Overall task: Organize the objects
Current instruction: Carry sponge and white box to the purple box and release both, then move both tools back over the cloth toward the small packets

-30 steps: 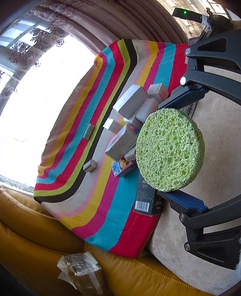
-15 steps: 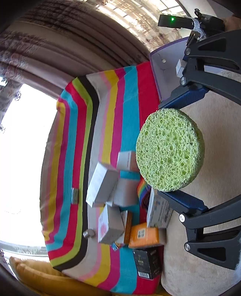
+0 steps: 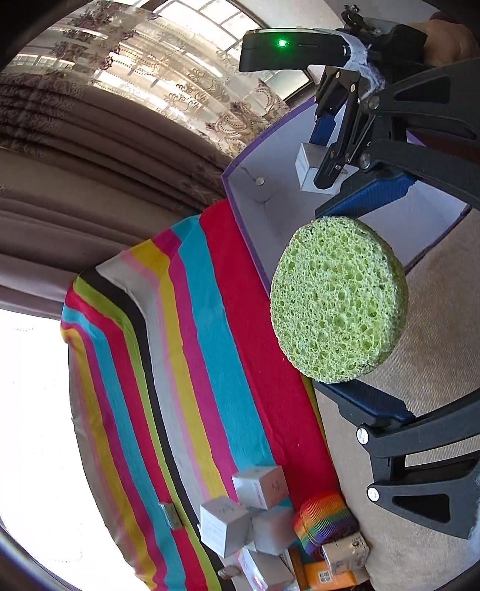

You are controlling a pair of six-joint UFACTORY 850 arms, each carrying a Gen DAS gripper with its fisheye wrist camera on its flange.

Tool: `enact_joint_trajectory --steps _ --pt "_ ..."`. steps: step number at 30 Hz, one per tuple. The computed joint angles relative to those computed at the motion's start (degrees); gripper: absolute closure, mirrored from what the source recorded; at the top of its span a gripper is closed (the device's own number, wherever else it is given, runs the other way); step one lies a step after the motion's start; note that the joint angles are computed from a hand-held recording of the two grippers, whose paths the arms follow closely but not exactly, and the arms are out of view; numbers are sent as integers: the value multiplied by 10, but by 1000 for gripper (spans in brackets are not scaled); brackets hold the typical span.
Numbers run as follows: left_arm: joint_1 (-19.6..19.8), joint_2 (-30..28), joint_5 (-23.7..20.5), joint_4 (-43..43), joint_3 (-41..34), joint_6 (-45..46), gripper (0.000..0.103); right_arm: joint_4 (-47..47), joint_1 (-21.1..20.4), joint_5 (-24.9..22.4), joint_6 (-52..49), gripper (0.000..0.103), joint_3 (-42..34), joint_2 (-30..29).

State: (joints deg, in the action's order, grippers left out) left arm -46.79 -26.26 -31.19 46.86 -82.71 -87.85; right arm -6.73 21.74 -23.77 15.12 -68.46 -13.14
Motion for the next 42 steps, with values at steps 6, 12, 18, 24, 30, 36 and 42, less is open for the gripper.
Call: enact_joint_trajectory --steps 6,12,18,24,30,36,42 --pt "3 -27 13 -78 -37 102 19 10 -16 11 -4 38 8 8" --pt "13 1 46 -72 -1 59 19 21 -13 28 -26 20 8 16" --pt "22 53 44 -5 60 -23 19 125 -5 38 -128 15 3 17" --pt "51 119 35 41 135 -82 19 141 22 27 -150 15 -27 0" --pt "86 190 14 63 205 -83 19 160 50 1 -178 15 -88 -34" --pt "150 258 -3 3 250 6 19 160 83 -37 -198 15 -183 -84" --pt "251 307 4 -65 271 111 19 161 118 -92 -220 15 -347 -173"
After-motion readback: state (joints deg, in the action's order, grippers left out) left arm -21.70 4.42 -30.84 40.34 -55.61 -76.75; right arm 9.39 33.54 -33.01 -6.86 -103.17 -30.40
